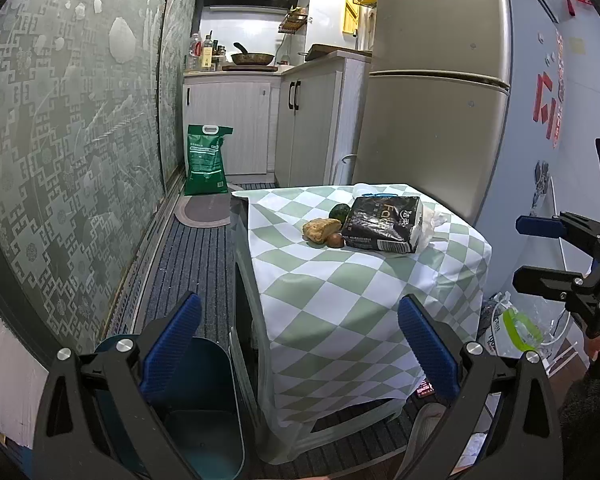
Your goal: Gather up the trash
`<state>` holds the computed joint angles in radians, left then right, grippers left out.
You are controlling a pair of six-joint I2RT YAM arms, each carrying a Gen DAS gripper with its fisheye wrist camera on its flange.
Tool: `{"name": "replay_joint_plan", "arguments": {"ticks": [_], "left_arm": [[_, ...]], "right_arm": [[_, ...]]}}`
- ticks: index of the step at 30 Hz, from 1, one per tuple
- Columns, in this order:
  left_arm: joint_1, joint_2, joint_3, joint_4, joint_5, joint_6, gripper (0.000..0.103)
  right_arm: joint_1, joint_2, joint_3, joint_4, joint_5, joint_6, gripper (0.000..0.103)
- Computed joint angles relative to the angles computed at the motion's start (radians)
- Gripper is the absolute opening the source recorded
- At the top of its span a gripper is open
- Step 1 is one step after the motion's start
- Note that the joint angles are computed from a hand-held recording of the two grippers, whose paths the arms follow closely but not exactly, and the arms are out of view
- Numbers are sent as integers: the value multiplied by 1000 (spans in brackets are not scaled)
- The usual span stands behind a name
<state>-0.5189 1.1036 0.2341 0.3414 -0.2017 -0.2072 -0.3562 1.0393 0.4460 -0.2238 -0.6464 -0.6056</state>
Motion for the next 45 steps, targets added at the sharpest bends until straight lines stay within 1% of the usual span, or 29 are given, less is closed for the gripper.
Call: {"name": "replay_joint_plan", "arguments": {"ticks": [23,45], "left_arm": [[-4,12,15,-1,-5,3,100],[2,-7,7,-5,0,10,100]], "right_arm": [[6,-2,0,-1,6,-1,100],[9,-2,-3,3,7,-2,100]]}}
